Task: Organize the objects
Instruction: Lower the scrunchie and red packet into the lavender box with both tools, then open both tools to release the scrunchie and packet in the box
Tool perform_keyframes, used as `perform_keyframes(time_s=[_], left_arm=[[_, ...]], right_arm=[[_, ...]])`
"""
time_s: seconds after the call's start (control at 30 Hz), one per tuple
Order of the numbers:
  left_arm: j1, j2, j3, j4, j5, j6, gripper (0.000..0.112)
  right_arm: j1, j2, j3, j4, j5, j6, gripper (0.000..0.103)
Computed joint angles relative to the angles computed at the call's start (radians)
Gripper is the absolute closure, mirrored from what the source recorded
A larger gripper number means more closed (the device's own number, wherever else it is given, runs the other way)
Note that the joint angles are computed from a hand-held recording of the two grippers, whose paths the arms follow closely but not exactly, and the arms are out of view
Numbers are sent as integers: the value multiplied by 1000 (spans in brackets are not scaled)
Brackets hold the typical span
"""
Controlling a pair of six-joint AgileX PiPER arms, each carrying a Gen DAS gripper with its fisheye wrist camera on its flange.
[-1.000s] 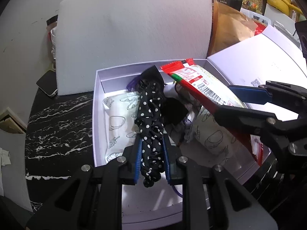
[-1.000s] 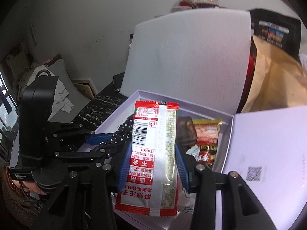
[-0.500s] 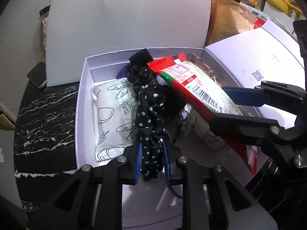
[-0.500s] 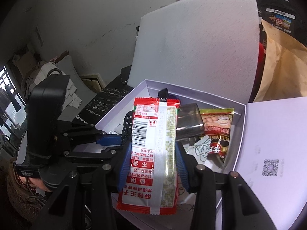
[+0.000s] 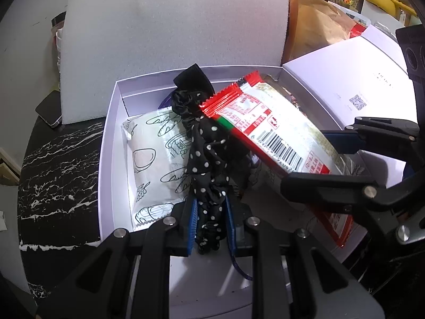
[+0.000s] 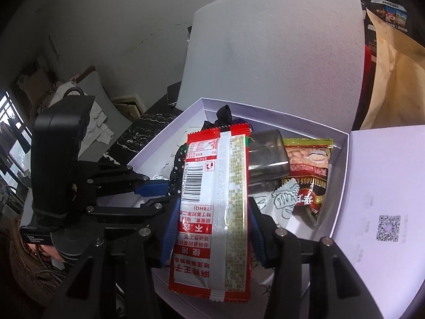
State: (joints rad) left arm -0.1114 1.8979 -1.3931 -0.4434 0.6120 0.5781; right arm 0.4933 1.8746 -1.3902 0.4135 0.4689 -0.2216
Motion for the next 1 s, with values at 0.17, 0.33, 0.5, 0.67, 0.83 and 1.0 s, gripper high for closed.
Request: perform_keyframes(time_s=[0.17,0.33,0.5,0.67,0.83,1.0], left_arm=[[3,-1,-3,-13,7,3,94],[-5,-24,19,10,-30,-24,94],[-10,-36,33,2,-49,-8,94],[-19,-44,43,15,-66,-16,93],[-31,-50,44,67,-73,-71,83],[-42,-57,29,130,-71,-147,59]], right_arm=[[9,-6,1,-39,1,37,54],[18,-26,21,-95,-18,101,52],[38,-70,58,-188,-55,191,50],[38,-98,81,-211,-73,211,49],[46,-117,82,-287,-65,277,49],[58,-112,60,-391,-46,376,49]])
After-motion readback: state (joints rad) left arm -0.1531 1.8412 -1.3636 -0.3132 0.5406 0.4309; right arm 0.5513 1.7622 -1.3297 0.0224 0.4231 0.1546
